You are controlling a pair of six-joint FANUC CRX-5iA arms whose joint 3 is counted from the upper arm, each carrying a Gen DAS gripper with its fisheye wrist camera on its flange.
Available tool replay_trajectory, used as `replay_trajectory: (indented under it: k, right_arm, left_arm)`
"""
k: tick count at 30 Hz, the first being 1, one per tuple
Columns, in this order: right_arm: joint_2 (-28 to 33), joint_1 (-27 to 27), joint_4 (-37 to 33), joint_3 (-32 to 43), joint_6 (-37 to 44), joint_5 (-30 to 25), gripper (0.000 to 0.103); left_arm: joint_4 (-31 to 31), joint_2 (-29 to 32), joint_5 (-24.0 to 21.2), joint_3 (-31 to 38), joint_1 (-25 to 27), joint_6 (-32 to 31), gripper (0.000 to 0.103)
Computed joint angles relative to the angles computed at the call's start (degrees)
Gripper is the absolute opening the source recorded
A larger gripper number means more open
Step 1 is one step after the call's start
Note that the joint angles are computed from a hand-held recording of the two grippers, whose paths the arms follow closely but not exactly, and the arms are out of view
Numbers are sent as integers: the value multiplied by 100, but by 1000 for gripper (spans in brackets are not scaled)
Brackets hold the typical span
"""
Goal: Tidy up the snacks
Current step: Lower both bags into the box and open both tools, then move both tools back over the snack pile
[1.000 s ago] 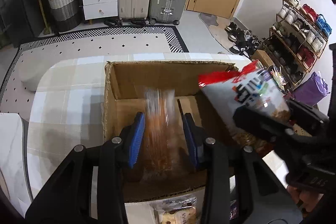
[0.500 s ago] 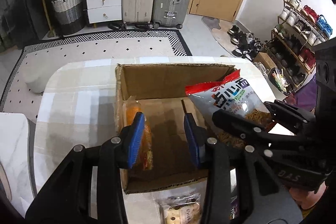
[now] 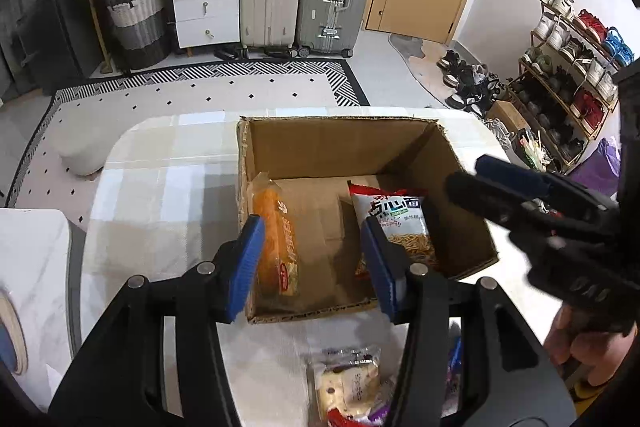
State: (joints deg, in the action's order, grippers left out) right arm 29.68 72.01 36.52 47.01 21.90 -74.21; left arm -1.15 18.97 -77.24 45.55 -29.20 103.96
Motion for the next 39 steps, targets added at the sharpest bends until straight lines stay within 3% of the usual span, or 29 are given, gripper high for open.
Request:
replay_trajectory:
  k: [3,7,12,15,18,22,24,29,33,39]
  right_arm:
    - [-132,200,294,-64,-116,-16,55]
    - [-331,552,774,-207,-385,-72,67]
    - [-511,1073,1437,-357,-640,-263,68]
    - [-602,1408,1856,-505,-929,-396,77]
    - [-724,1724,2199,-707,-1273,-495,77]
    - [-794,2127,2622,-867,-1570,-737,90]
    - [-740,2375,2903,-860,-1649,-976,90]
    - [-751,2860,3345,-1085,-2037,-1310,98]
    - [-691,3182,3606,-1253,-2098,-1642,102]
    - [-601,3450,3626,-1455,-2266,-2027,103]
  left_arm:
    - [-117,-291,76,-189,-97,130,59]
    - [-297,-697,154,-422,-244,278,77]
    - [-524,-1306,250,-807,-479,517,80]
    - [-740,-1643,232,-969,-674,656,80]
    - [-918,-1950,152,-1072,-879,806,81]
    - [-1285,-2408,72,-1288,-1252,1067,83]
    - [-1437,-2602,-14,-1369,-1450,1165,84]
    - [-2288,-3136,-300,-1628,-2296,1826,87]
    - [-3111,-3506,-574,-1929,-3250,2480,102]
    - [-3887,-4031,-931,-2650,-4523,3039,102]
